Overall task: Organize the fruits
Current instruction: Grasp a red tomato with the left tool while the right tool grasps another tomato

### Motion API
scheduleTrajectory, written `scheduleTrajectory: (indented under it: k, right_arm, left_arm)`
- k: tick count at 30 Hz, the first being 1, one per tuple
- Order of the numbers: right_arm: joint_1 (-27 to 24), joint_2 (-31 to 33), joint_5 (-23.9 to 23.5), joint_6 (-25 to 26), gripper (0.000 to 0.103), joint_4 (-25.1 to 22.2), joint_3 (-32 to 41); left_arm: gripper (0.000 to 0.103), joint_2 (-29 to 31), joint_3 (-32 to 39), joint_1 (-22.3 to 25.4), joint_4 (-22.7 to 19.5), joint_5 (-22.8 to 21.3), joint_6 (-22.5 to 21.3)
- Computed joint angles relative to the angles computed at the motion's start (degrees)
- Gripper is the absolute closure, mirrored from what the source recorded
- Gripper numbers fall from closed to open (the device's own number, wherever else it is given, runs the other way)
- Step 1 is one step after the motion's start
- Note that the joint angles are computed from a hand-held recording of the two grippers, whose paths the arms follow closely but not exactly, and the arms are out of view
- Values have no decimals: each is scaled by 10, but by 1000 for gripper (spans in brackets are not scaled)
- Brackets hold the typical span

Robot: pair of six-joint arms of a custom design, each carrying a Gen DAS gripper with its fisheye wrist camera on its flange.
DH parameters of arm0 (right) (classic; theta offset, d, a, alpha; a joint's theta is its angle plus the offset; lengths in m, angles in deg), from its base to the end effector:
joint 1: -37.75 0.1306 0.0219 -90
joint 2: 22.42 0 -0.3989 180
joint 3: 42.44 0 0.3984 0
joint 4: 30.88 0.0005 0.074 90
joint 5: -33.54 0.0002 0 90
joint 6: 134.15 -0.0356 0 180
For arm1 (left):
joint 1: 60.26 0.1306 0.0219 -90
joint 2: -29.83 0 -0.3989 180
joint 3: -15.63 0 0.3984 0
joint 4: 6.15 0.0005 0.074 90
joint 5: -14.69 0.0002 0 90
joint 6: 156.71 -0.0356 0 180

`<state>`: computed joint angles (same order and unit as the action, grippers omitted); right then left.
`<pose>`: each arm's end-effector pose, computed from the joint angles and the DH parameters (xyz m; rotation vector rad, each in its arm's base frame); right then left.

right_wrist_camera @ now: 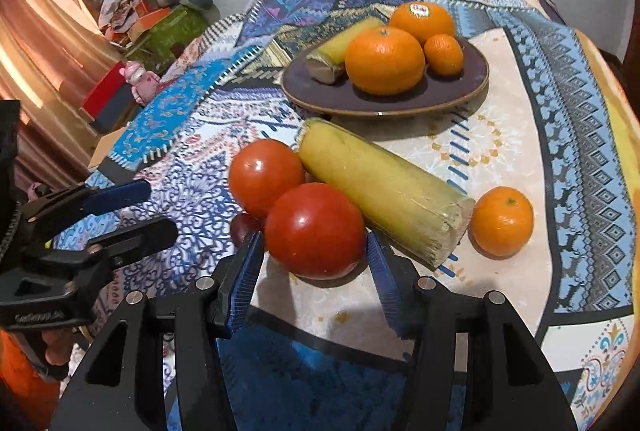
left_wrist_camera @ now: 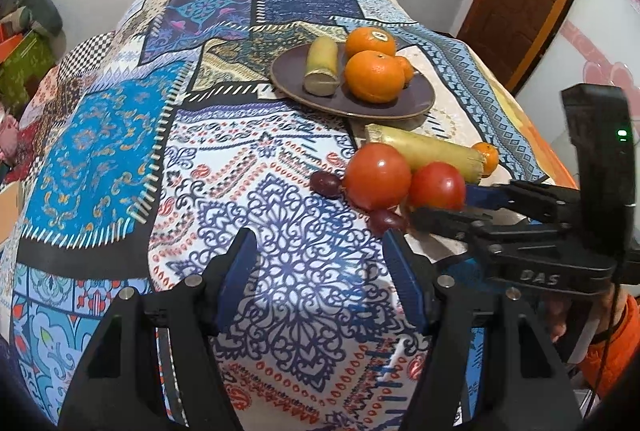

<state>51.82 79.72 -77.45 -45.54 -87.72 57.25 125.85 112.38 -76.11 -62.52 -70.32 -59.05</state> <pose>0.5387 0.1476 0.4112 -0.4190 2.5721 0.5739 0.5028 -0.1465 0.4419 0.2171 2.5496 -0.2703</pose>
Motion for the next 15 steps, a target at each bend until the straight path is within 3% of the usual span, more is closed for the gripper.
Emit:
scheduleTrajectory:
  k: [9, 15]
  right_arm:
    - [-12, -24, -7, 3, 57, 24, -22]
    - [-32, -44, -9, 10, 57, 26, -30]
  left_arm:
    - [39, 30, 36, -12, -4, 3, -19]
    - [46, 71, 81, -22, -17, 2, -32]
